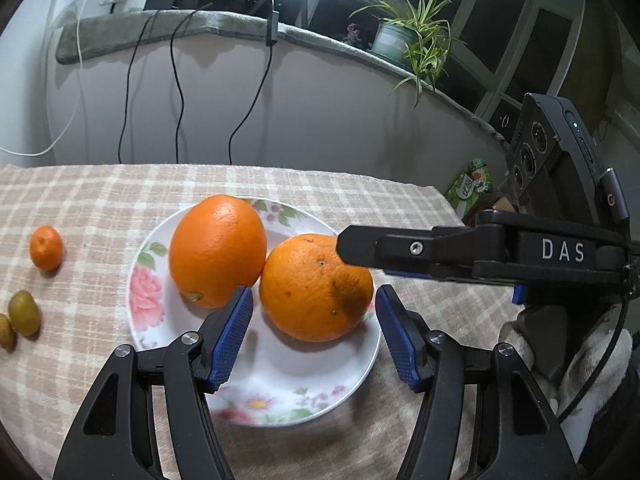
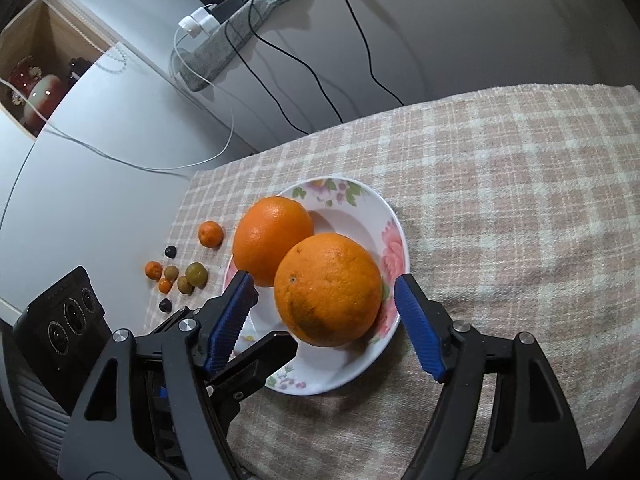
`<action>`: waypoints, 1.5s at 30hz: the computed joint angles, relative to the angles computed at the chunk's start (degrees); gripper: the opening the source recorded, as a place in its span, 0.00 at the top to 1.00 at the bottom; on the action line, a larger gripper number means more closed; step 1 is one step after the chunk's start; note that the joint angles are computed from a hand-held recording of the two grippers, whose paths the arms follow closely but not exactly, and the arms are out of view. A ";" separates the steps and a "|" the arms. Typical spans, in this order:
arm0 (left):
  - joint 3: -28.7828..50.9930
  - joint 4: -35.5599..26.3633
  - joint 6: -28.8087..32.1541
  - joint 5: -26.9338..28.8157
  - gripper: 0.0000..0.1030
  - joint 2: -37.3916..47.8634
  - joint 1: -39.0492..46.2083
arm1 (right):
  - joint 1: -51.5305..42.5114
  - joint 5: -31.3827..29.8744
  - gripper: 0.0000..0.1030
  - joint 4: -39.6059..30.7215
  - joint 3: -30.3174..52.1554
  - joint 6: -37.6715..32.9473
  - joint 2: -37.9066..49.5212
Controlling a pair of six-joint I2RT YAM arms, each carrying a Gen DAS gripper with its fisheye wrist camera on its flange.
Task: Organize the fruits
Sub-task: 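Open the right gripper and pull back from the plate, then move the right gripper to the green kiwi and close on it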
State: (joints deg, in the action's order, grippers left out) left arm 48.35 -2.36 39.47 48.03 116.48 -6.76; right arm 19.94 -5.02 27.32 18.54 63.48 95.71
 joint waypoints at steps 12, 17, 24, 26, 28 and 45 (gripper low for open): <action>0.24 -1.62 6.15 1.88 0.39 -0.10 9.51 | 8.66 11.25 0.27 -4.86 6.36 -6.06 -1.65; 1.04 -1.62 6.55 1.35 0.39 0.78 13.14 | 12.92 14.86 0.27 -9.16 12.20 -10.50 0.01; 2.86 -0.06 5.87 -0.80 0.39 2.24 18.81 | 16.03 15.72 0.27 -13.10 19.34 -13.20 4.06; 3.73 0.62 5.38 -1.45 0.39 3.03 20.35 | 16.71 16.01 0.26 -13.27 20.57 -13.23 5.08; 5.09 0.78 5.21 -2.43 0.39 4.21 22.21 | 17.09 16.02 0.24 -13.08 21.99 -13.55 6.50; 22.03 -3.72 2.06 -6.26 0.61 16.59 30.73 | 17.81 8.37 0.49 -15.76 39.67 -18.93 22.02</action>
